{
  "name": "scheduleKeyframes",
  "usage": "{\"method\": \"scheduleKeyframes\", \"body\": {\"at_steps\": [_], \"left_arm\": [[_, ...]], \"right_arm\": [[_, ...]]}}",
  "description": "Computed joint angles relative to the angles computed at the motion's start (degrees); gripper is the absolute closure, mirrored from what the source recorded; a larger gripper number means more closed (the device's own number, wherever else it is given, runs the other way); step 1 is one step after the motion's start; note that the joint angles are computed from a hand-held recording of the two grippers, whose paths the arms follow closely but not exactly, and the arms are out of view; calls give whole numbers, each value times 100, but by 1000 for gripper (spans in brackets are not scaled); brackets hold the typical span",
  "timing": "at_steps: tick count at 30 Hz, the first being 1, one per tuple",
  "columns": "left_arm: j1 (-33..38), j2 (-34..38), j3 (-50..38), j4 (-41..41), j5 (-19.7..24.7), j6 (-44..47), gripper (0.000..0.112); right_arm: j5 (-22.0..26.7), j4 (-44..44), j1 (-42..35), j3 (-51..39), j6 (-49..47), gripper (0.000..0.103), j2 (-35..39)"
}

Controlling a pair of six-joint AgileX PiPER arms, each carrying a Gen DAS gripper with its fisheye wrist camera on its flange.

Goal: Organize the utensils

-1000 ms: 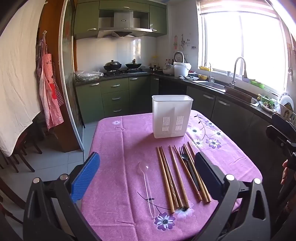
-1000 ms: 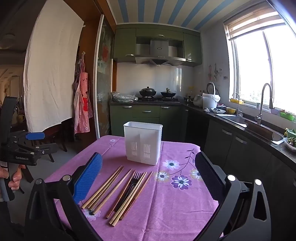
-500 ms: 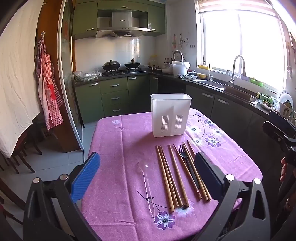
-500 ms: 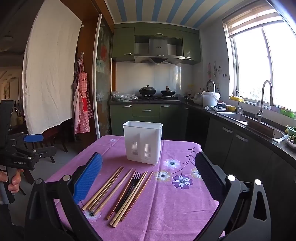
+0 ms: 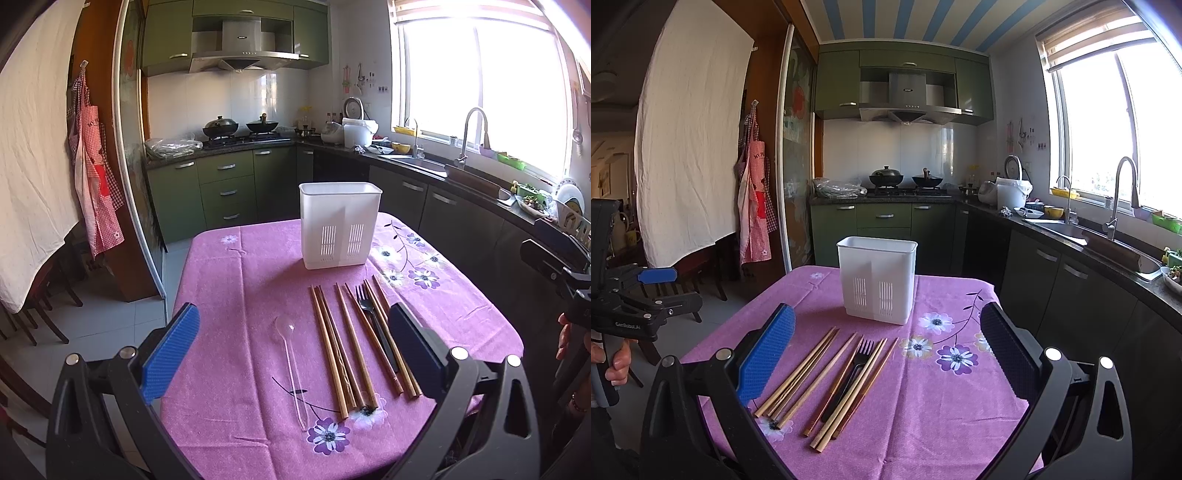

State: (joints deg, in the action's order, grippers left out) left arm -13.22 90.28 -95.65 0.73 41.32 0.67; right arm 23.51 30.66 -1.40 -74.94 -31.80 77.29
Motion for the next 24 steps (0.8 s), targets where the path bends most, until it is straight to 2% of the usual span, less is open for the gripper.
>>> {"method": "scheduleKeyframes", "body": {"at_steps": [24], "left_arm": [[10, 93, -41, -63, 62, 35, 15]], "right_arm": [[59, -116, 34, -32, 120, 4, 18]]}}
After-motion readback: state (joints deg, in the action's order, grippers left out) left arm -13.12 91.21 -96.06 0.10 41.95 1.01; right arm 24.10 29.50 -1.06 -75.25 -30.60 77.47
